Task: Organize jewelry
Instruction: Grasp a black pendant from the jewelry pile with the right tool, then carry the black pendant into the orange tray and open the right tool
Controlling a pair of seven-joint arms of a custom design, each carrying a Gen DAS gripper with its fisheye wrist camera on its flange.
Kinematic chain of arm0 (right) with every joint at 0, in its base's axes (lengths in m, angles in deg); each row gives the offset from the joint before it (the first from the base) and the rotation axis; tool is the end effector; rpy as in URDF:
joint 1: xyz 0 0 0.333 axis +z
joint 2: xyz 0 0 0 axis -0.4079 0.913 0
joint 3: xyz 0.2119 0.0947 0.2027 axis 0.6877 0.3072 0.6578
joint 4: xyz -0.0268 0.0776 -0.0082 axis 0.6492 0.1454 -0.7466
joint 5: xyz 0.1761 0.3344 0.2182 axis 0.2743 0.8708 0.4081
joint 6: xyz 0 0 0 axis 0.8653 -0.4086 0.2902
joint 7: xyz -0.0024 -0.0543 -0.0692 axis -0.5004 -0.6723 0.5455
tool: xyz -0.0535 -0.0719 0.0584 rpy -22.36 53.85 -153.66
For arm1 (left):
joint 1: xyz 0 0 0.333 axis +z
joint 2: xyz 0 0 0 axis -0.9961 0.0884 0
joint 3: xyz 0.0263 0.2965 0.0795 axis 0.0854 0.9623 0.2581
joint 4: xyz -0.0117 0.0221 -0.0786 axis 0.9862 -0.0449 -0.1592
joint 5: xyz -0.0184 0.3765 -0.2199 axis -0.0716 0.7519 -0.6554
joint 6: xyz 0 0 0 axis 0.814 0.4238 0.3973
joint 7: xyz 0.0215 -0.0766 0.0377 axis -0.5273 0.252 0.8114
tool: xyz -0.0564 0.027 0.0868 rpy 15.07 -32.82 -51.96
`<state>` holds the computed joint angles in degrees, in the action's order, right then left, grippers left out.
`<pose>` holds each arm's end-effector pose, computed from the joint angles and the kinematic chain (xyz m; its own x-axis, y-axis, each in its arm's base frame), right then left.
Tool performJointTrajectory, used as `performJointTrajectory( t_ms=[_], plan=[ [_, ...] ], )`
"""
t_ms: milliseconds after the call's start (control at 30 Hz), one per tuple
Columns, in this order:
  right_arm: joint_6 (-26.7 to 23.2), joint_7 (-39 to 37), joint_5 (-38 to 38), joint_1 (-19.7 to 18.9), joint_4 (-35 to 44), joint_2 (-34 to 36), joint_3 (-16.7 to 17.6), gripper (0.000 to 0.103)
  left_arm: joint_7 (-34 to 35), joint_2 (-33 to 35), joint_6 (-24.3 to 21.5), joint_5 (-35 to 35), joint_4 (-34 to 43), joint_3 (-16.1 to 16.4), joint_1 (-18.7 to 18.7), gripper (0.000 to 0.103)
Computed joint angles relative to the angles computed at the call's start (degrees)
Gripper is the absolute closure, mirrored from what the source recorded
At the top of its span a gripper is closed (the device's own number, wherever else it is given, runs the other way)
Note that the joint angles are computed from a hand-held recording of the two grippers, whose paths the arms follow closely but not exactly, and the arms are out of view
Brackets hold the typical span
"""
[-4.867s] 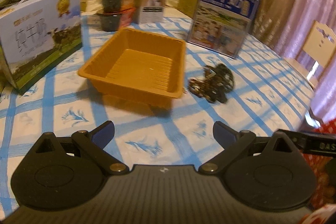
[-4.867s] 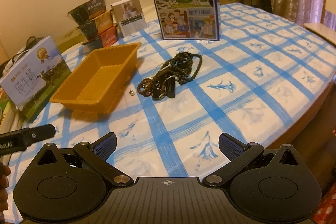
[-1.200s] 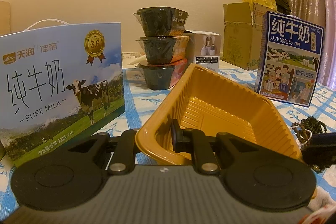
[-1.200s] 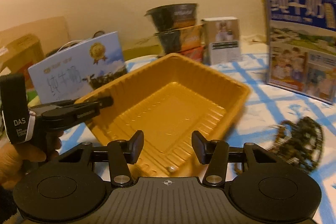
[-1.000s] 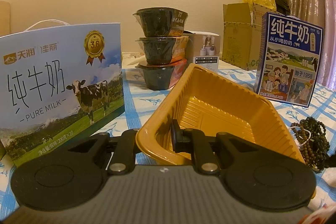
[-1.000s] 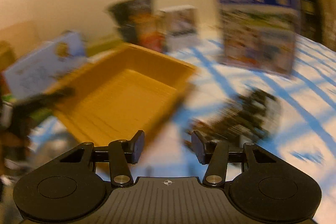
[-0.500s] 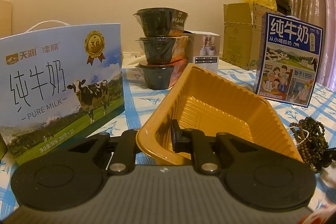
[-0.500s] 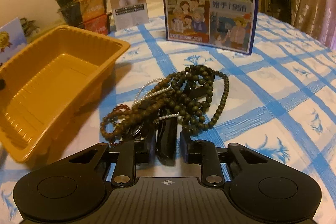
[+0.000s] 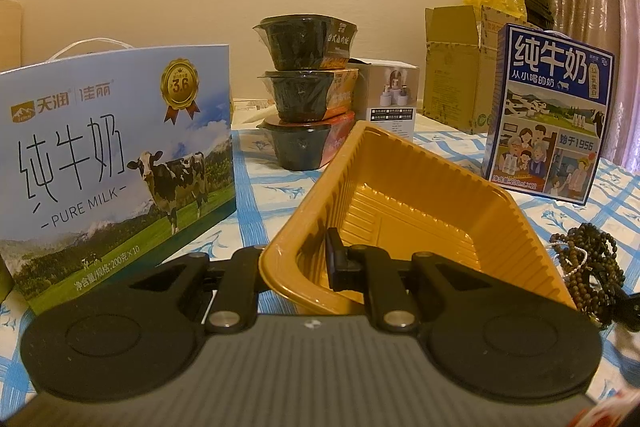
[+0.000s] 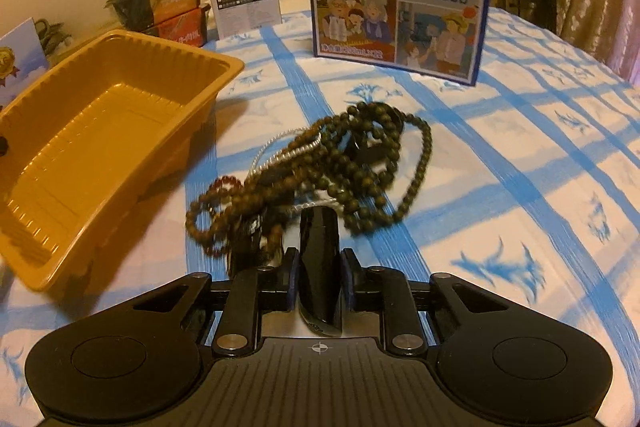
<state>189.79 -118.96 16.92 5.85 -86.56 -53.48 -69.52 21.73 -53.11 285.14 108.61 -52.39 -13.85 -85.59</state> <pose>0.4229 0.3628 0.3737 -0.5338 -0.8340 -0.1396 -0.5478 0.4669 -0.6942 0.6257 -0.1697 0.3875 -0.5977 -0.8014 0.0237 -0.3036 0.1988 -0.9318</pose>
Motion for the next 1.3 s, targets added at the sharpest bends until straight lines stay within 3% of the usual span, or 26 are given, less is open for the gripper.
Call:
performJointTrajectory(
  t_ms=[233,633,1000,1300],
  plan=[
    [-2.0,3.2,0.1,0.7,-1.3,-2.6,1.1,0.081,0.3,-0.2,0.0,-0.2,-0.2,0.0,0.0,0.090],
    [-2.4,7.4,-6.6,0.4,0.3,-4.2,2.3,0.081,0.2,-0.4,0.1,0.0,-0.3,-0.1,0.0,0.091],
    [8.2,11.0,-17.8,-1.0,6.9,1.5,0.6,0.081,0.2,-0.4,0.3,0.2,-0.1,0.0,-0.1,0.091],
    [13.9,11.4,-20.4,-0.2,14.3,9.2,-2.9,0.081,-0.3,-0.1,0.5,0.8,0.5,0.1,-0.1,0.091]
  ],
)
